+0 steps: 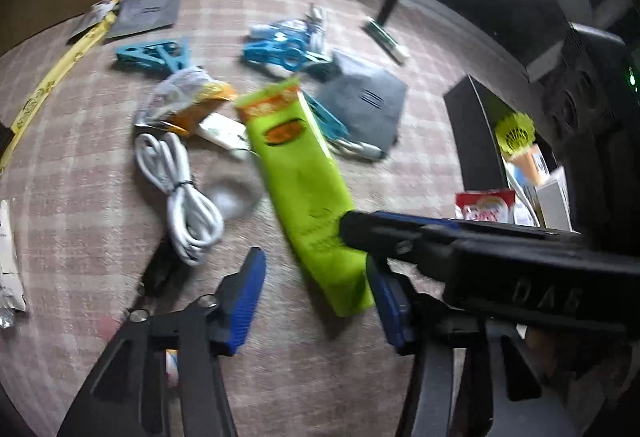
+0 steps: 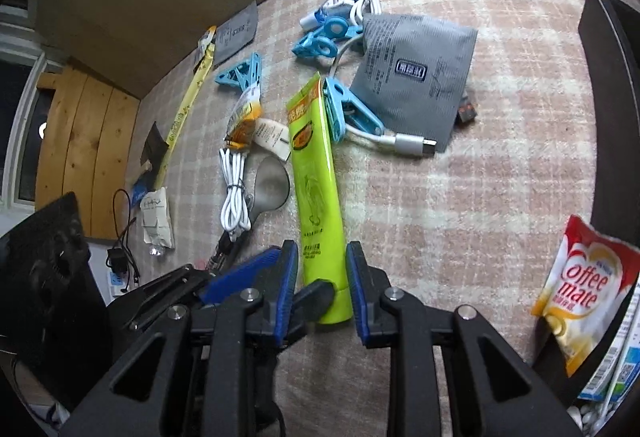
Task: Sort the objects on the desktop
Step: 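Grasp the yellow-green tube with the right tool while the left tool pushes it, then lift the yellow-green tube into the black bin and open the right tool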
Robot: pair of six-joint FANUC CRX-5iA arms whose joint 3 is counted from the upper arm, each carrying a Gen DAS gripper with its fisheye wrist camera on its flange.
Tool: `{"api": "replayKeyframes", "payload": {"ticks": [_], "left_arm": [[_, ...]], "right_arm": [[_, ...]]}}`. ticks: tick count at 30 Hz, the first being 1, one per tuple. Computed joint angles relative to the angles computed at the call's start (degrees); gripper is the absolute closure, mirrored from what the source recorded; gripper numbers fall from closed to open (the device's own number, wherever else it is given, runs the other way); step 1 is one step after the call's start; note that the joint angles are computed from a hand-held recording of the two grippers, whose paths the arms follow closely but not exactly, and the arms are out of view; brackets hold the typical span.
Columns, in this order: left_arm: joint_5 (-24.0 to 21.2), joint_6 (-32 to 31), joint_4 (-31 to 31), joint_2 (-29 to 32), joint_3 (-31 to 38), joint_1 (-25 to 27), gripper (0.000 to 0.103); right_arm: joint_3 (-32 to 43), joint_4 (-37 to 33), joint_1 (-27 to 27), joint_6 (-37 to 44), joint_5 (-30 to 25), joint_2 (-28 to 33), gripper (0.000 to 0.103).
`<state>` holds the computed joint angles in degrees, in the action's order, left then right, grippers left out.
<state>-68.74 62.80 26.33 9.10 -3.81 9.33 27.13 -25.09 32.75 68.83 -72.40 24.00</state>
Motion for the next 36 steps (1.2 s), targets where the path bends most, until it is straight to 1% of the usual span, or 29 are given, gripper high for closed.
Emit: {"api": "replayKeyframes", "payload": {"ticks": [1, 3, 8, 10, 12, 13, 16, 17, 18, 19, 20, 22, 28, 33, 36], "left_arm": [[-0.15, -0.03, 0.13, 0.31, 0.19, 0.14, 0.050], [-0.24, -0.46, 0.89, 0.96, 0.47, 0.13, 0.050], [-0.69, -1.03, 1.39, 2.18, 0.78, -0.71, 0.051], [0.57, -2.27, 2.06, 1.84, -0.03, -1.13, 0.051], [1.20, -3.03, 1.81, 1.79, -0.07, -1.60, 0.057], [1.05, -3.38, 2.22, 2.10, 0.02, -1.69, 0.059], [0.52, -4.27, 3.64, 2.19, -0.46, -1.28, 0.063], [0.30, -4.36, 3.69, 2.11, -0.62, -1.28, 0.069], [0.63, -3.54, 2.82, 1.90, -0.48, -1.48, 0.070], [0.57, -3.84, 3.12, 1.59, -0.84, -1.34, 0.070], [0.58, -3.68, 3.27, 1.56, -0.95, -1.49, 0.070], [0.27, -3.45, 3.66, 1.55, -1.05, -1.45, 0.070], [0.84, -4.34, 4.23, -0.88, -1.44, -2.40, 0.070], [0.39, -5.51, 5.34, -3.05, -1.13, -4.32, 0.070], [-0.48, -6.47, 6.22, -3.86, -0.86, -5.90, 0.070]], "right_arm": [[0.60, 0.60, 0.01, -0.45, -0.25, 0.50, 0.076], [2.02, 0.16, -0.36, -0.77, -0.85, 1.64, 0.068], [5.46, -1.14, -0.43, 0.14, -2.85, 4.24, 0.067], [6.10, -1.36, -0.15, 0.26, -3.23, 4.83, 0.067], [6.49, -0.65, 0.56, 0.03, -3.48, 5.54, 0.068], [5.62, 0.59, 1.11, 0.03, -2.19, 5.11, 0.069], [5.11, 1.45, 1.44, -0.23, -1.82, 4.74, 0.072], [4.69, 1.15, 1.28, -0.29, -1.60, 4.39, 0.079], [4.83, -1.80, 0.38, 0.79, -2.02, 4.23, 0.089], [4.72, -2.11, 0.31, 0.80, -2.23, 4.01, 0.089], [3.88, 0.58, 1.50, 0.65, -1.59, 3.33, 0.089], [2.85, 2.88, 2.55, 0.49, -1.00, 2.55, 0.089], [0.04, 2.74, 2.03, 0.44, 1.22, -0.89, 0.090], [-2.59, 3.67, 1.09, -0.42, 2.33, -5.35, 0.090], [-5.25, 5.57, 0.80, -1.81, 3.34, -8.74, 0.089]]}}
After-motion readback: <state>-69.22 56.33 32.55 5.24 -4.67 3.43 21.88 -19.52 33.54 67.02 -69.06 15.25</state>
